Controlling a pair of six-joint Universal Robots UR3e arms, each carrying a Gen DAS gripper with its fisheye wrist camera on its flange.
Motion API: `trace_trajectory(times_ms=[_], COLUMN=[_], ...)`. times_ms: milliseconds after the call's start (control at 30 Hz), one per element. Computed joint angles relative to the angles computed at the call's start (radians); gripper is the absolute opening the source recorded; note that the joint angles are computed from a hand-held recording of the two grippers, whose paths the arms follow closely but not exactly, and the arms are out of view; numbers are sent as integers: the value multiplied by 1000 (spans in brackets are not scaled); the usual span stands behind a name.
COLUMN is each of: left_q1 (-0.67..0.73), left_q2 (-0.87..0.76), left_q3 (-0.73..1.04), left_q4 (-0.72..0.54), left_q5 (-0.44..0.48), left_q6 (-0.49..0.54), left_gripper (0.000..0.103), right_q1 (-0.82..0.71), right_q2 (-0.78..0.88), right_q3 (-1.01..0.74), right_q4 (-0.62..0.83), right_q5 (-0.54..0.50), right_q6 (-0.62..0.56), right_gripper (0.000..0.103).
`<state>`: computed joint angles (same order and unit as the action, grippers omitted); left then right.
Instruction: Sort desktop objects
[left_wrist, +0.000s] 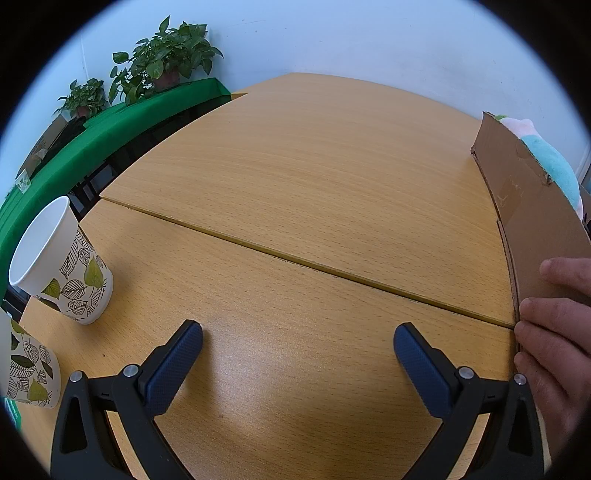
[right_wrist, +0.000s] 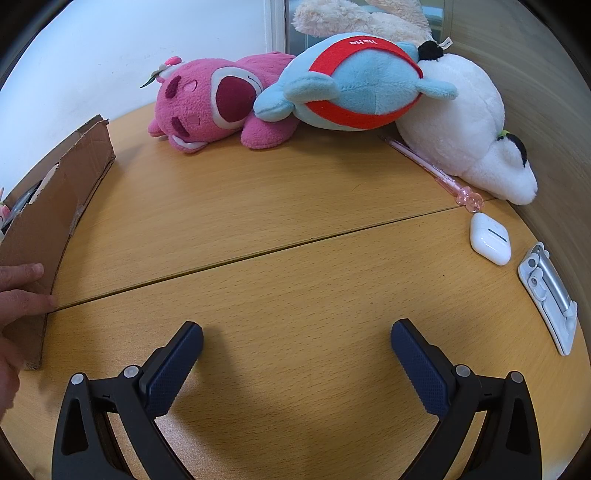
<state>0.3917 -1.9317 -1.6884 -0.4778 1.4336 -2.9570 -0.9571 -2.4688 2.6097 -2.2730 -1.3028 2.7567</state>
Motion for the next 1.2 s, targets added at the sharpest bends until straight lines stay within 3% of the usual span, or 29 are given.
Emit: trace_trajectory(times_ms=[600, 1200], left_q1=[4, 6], left_q2=[1, 2], left_q3=[-4, -7], left_q4=[2, 4], left_q5=[-3, -5], left_q6=[5, 7], left_gripper=[103, 103], right_q1=[-91, -100], right_q2=[-89, -81], right_q3=[0, 2], right_q4=[113, 105], right_q5=[50, 55], right_q6=[-81, -89], right_gripper=[103, 103])
